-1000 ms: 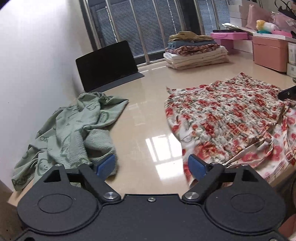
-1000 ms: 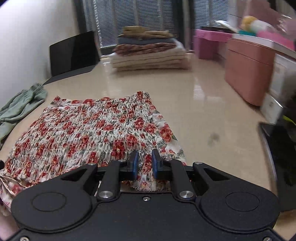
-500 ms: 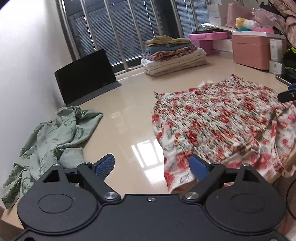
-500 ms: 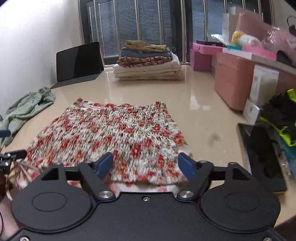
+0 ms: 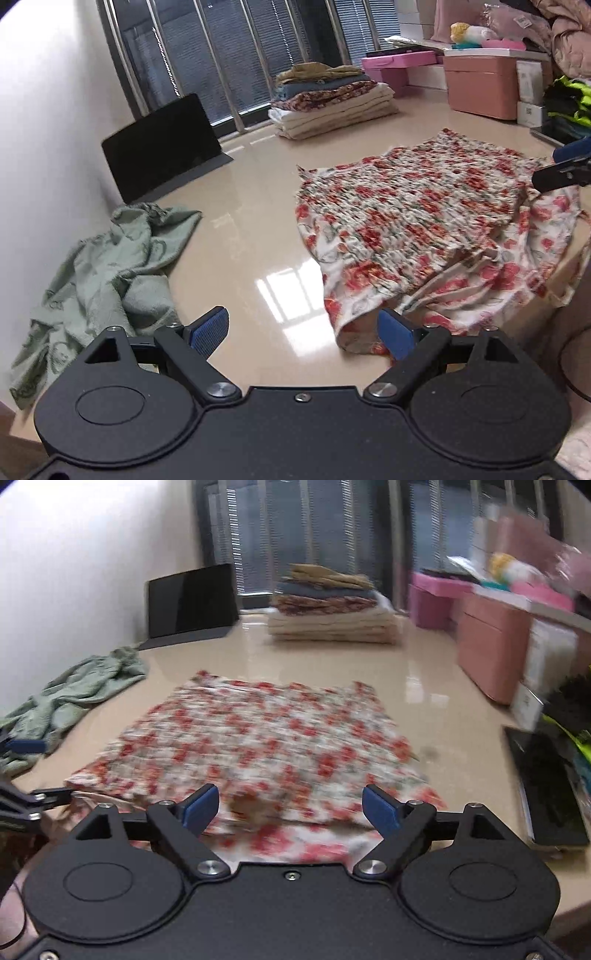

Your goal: Fold clothes

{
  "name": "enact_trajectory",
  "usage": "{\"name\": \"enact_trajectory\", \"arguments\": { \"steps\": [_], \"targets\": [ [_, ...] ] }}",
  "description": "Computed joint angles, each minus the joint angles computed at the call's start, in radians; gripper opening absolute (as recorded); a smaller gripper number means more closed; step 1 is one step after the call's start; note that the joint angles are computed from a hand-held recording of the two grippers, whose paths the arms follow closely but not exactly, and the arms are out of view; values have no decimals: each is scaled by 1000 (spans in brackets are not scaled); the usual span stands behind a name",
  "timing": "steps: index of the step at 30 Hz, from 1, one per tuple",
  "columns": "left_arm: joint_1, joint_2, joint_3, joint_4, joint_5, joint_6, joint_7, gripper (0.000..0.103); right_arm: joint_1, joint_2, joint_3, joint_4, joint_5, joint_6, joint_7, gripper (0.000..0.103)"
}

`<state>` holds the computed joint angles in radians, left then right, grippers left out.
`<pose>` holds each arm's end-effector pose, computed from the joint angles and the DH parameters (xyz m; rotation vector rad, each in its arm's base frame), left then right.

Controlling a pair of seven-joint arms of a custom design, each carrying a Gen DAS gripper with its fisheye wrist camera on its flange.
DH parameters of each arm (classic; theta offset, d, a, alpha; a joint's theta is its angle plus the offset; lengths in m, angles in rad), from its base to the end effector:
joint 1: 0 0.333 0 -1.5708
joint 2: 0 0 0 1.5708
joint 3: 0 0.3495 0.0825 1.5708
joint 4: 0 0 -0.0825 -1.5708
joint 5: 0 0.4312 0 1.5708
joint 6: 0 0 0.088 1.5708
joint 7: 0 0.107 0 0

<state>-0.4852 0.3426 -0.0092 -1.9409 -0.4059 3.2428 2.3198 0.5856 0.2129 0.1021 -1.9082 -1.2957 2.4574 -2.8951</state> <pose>0.6421 -0.3013 0.4194 -0.8640 2.1818 -0.8875 0.5299 0.4313 0.4304 -1.4644 1.7993 -0.8826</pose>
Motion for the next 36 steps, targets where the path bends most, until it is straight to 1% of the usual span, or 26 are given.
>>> {"name": "enact_trajectory", "arguments": {
  "steps": [2, 5, 7, 9, 10, 11, 13, 14, 15, 16, 19, 21, 24, 26, 27, 30, 33, 36],
  "targets": [
    [2, 7, -3, 6, 2, 6, 3, 83, 10, 24, 5, 34, -10, -6, -46, 88],
    [-2, 16, -3, 10, 1, 23, 16, 75, 35, 59, 8, 85, -1, -42, -144, 88],
    [5, 19, -14, 12, -4, 27, 31, 67, 51, 75, 4, 108, 1, -48, -192, 88],
    [19, 22, -32, 14, -10, 29, 46, 61, 63, 93, 1, 131, 6, -48, -238, 88],
    [28, 23, -43, 16, -13, 28, 53, 54, 69, 102, -2, 143, 17, -52, -260, 88],
    [37, 24, -54, 17, -17, 25, 58, 50, 74, 112, -4, 156, 28, -57, -283, 88],
    [53, 26, -75, 21, -24, 19, 66, 33, 84, 128, -9, 178, 49, -69, -325, 88],
    [68, 27, -91, 23, -26, 16, 71, 29, 89, 133, -14, 185, 56, -74, -338, 88],
    [81, 29, -106, 25, -27, 14, 76, 22, 94, 137, -17, 190, 61, -80, -347, 88],
    [93, 30, -121, 24, -27, 16, 82, 17, 99, 140, -20, 194, 67, -87, -356, 88],
    [140, 31, -174, 17, -28, 32, 106, 11, 117, 135, -27, 188, 81, -152, -369, 88],
    [177, 32, -213, 14, -32, 38, 120, 11, 126, 119, -27, 166, 95, -216, -364, 89],
    [208, 33, -243, 16, -45, 37, 127, 11, 120, 77, -19, 112, 135, -302, -309, 90],
    [203, 33, -233, 20, -57, 36, 122, 11, 109, 49, -9, 76, 168, -358, -256, 90],
    [187, 31, -215, 22, -64, 37, 117, 11, 105, 40, -4, 63, 181, -396, -239, 90],
    [136, 28, -156, 29, -80, 30, 97, 11, 99, 45, 16, 64, 216, -522, -277, 90],
    [113, 24, -127, 32, -85, 21, 77, 11, 90, 45, 25, 63, 226, -565, -298, 90],
    [48, 21, -57, 30, -80, 22, 54, 11, 89, 64, 28, 87, 223, -614, -339, 89]
  ]
}}
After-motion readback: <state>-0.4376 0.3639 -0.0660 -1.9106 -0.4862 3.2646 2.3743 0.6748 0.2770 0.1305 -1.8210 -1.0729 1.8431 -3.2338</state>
